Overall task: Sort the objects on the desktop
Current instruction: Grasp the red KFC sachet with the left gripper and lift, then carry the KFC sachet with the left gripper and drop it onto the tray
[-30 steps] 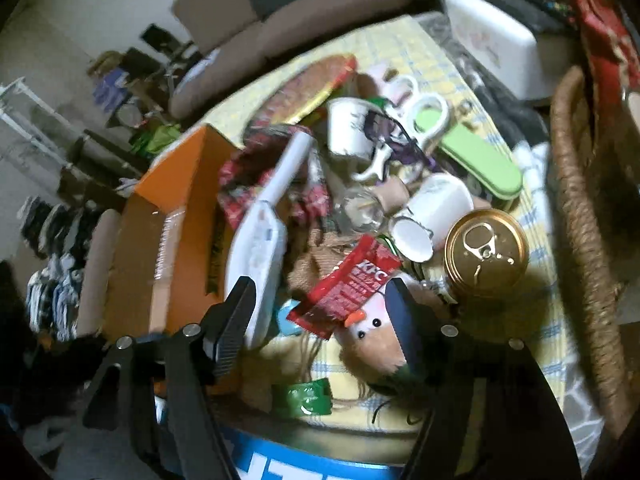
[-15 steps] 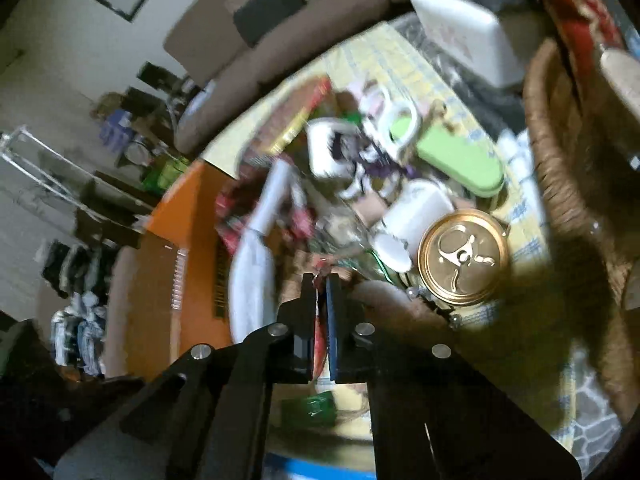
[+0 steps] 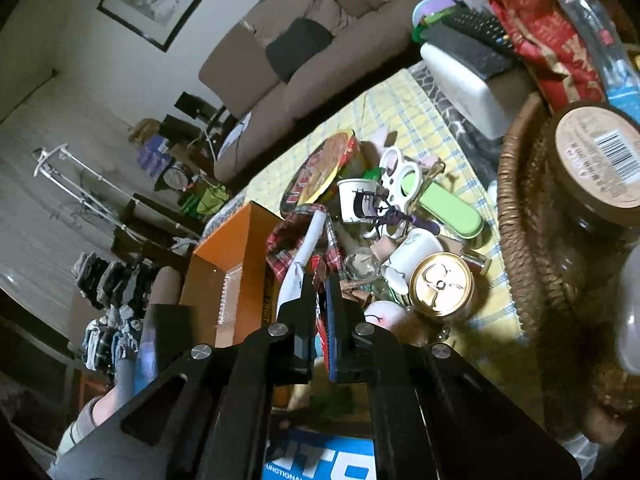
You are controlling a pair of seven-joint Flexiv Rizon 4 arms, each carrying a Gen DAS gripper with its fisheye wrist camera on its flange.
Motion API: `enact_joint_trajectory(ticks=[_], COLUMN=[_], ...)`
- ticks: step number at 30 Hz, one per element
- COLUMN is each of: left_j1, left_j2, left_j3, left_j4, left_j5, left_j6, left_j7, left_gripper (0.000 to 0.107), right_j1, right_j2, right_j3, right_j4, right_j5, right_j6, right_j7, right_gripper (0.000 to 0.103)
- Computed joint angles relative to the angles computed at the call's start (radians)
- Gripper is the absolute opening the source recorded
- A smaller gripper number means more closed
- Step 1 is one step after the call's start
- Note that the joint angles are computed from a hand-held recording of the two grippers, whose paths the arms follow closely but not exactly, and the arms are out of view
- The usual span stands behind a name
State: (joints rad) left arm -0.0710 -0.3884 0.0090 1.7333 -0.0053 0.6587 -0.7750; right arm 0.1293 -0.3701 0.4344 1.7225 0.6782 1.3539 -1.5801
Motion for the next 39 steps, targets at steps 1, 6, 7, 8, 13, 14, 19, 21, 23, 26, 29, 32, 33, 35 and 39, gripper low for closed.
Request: enact_joint_trajectory(ticks=[1,6,7,8,13,14,19,21,23,26,29,32,33,35,39], left_j1=[-0.008,-0.020,-0.015,-0.009,0.021,0.042,0.154,0.186,0.206,0.182,0.148,0.121,0.120,0.119,0.113], left_j2=[-0.011,-0.082,-0.091,-0.098,-0.090,-0.075,0.045,0.096,0.115,0.121,0.134,0.141,0.145,0.145,0.143], left_j3=[0.006,0.016,0.012,0.007,-0.005,-0.017,-0.080,-0.096,-0.102,-0.094,-0.077,-0.069,-0.068,-0.066,-0.056], left_j4=[-0.016,-0.115,-0.126,-0.136,-0.104,-0.082,0.074,0.137,0.157,0.167,0.190,0.216,0.221,0.224,0.229], left_j5=[0.026,0.070,0.056,0.038,-0.043,-0.095,-0.464,-0.652,-0.834,-0.985,-1.025,-1.024,-1.035,-1.056,-1.030], left_j6=[-0.017,-0.144,-0.161,-0.176,-0.102,-0.083,-0.038,-0.051,-0.111,-0.100,-0.038,0.022,0.023,0.035,0.073], left_j7=[-0.006,-0.039,-0.042,-0.043,-0.058,-0.045,0.098,0.195,0.268,0.308,0.360,0.397,0.406,0.420,0.391], left_gripper=[0.028,0.026,0.026,0.026,0.010,0.011,0.069,0.078,0.082,0.085,0.085,0.083,0.080,0.044,0.031], right_j1=[-0.009,-0.047,-0.054,-0.055,-0.057,-0.055,-0.047,-0.033,-0.024,-0.034,-0.017,-0.002,0.006,0.027,0.050], right_j2=[0.008,0.023,0.024,0.025,0.029,0.030,0.047,0.055,0.057,0.054,0.054,0.044,0.043,0.037,0.026], right_j3=[0.006,0.023,0.026,0.023,0.011,0.008,-0.002,-0.013,-0.016,-0.007,-0.019,-0.030,-0.034,-0.045,-0.052], right_j4=[0.006,0.001,-0.003,-0.006,-0.027,-0.030,-0.044,-0.046,-0.054,-0.077,-0.089,-0.107,-0.110,-0.114,-0.123], right_j5=[0.007,0.075,0.093,0.108,0.186,0.199,0.264,0.278,0.297,0.360,0.395,0.419,0.421,0.404,0.388], right_j6=[-0.001,-0.025,-0.035,-0.040,-0.061,-0.065,-0.082,-0.078,-0.083,-0.132,-0.170,-0.210,-0.217,-0.225,-0.229], right_j7=[-0.012,-0.077,-0.094,-0.107,-0.162,-0.172,-0.233,-0.246,-0.265,-0.330,-0.366,-0.389,-0.390,-0.385,-0.375], right_gripper=[0.005,0.005,0.005,0.005,0.005,0.005,0.005,0.005,0.005,0.005,0.005,0.005,0.005,0.005,0.005])
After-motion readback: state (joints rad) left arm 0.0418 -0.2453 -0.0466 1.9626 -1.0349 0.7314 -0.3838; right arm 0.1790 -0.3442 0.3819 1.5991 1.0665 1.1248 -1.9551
